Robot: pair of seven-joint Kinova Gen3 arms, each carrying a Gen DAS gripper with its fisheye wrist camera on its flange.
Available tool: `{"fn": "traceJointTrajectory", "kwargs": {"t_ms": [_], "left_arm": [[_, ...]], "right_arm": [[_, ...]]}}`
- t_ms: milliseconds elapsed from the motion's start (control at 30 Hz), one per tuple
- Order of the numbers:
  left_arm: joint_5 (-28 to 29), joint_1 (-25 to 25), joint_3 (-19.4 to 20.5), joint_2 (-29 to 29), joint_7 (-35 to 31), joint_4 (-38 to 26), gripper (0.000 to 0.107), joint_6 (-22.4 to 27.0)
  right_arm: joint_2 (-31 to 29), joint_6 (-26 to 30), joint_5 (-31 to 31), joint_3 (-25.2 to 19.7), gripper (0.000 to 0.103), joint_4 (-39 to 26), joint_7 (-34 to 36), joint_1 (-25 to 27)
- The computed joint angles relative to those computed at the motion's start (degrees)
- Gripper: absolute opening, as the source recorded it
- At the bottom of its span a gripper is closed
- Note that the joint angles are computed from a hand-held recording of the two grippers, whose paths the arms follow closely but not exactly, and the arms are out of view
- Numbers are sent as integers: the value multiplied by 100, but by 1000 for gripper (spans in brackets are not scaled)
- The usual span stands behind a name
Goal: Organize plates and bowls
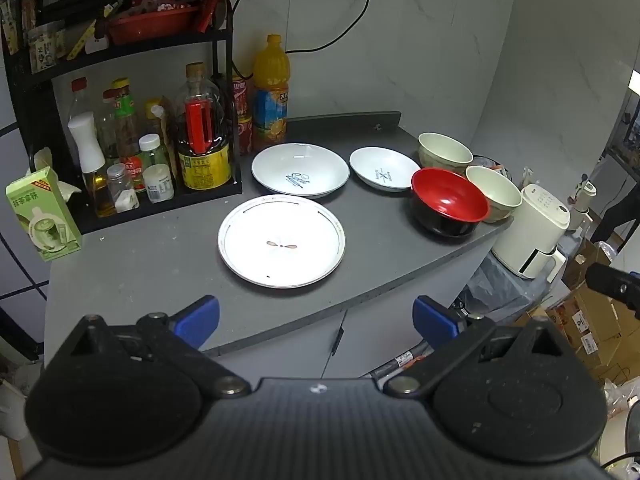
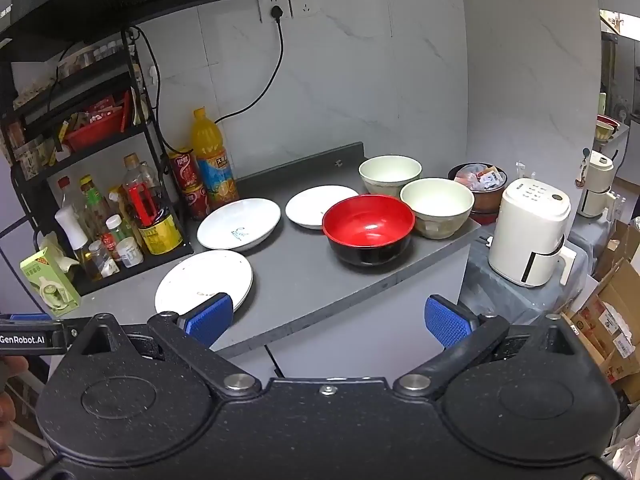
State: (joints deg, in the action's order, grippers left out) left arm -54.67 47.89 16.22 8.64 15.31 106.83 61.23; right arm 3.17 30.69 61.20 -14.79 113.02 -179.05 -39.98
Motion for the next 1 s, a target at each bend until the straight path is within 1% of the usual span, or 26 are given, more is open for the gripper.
{"fn": "traceJointTrajectory", "kwargs": {"t_ms": [100,267,333,400,500,567,600,700,833,900,1000], "left_arm": [[-11,28,19,2,2,-38,102,39],[-42,94,32,29,-41,-117,102,143],[-105,127,40,27,-17,-113,102,154],[-153,239,40,64,150,-78,102,225],[-94,180,50,23,266,-21,102,79],[-110,215,69,60,287,-40,102,162],[-227,303,28,66,361,6,102,223],[-212,300,80,87,362,-24,102,299],[-269,341,88,86,433,-17,102,345],[-303,353,86,91,462,-4,102,358],[-151,299,86,50,342,-34,102,306]], "right_arm": [[-15,91,-81,-15,103,-33,110,-17],[-82,70,-8,-35,103,35,-10,14],[-94,138,135,-67,103,59,-210,-8],[-115,177,201,-92,103,81,-289,-6],[-129,206,203,-124,103,93,-270,1],[-138,194,205,-132,103,107,-283,13],[-128,200,202,-136,103,97,-282,18],[-135,244,176,-153,103,115,-272,9],[-241,27,-51,-124,103,182,-213,115],[-254,61,-28,-164,103,183,-228,132],[-253,111,2,-207,103,178,-207,133]]}}
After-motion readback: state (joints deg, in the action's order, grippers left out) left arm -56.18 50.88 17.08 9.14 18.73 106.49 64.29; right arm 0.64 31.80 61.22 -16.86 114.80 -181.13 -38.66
